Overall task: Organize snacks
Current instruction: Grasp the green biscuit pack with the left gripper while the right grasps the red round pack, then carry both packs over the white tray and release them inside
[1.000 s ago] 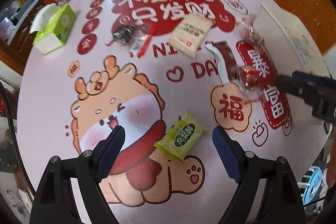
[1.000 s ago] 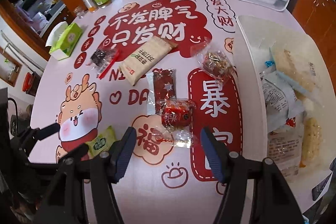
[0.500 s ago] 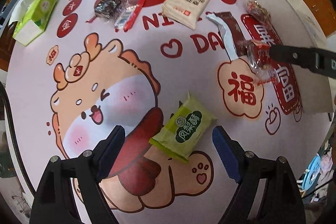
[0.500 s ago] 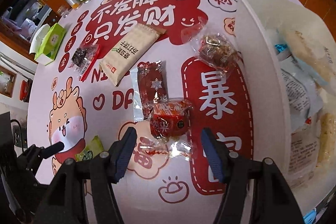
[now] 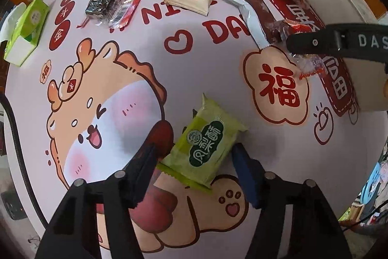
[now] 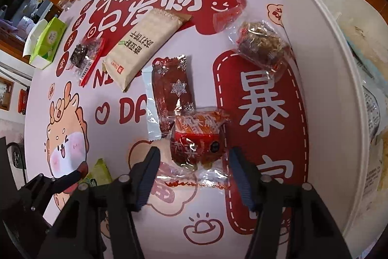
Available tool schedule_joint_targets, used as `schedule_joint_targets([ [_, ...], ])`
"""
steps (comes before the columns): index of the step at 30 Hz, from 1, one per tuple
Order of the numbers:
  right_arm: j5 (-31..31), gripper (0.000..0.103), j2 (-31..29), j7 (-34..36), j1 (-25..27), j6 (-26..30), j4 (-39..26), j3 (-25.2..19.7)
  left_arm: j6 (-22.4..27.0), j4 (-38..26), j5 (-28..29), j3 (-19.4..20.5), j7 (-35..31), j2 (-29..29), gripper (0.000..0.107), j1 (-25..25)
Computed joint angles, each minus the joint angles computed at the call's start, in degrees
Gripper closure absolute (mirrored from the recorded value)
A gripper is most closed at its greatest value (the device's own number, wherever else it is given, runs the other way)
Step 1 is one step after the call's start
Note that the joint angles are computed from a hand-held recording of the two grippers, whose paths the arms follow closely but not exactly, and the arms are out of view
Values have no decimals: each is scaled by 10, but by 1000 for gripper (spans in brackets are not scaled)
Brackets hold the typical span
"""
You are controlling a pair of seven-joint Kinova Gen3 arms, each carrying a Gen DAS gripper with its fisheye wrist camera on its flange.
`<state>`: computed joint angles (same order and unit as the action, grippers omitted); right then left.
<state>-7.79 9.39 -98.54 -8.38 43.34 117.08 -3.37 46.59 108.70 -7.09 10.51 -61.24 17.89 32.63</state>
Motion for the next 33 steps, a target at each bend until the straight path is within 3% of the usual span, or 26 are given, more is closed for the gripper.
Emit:
schedule_joint_targets([
  [5, 15, 51, -7, -9, -7, -23, 17, -1, 3, -2, -2, -2, -2, 2, 56, -2],
  [6, 16, 52, -10, -7, -7, -26, 21, -1, 0, -1, 0, -1, -4, 0, 70, -3],
  [18, -30, 53, -76, 64, 9, -17, 66, 1, 55, -49, -31, -2, 62, 8, 71, 43],
  [28, -52, 53, -192, 127, 5, 22, 82, 20, 109, -96, -87, 8, 154, -38, 71, 83],
  [33, -55, 53, -263, 157, 6, 53, 76, 41, 120, -113, -109, 22, 177, -76, 71, 79],
])
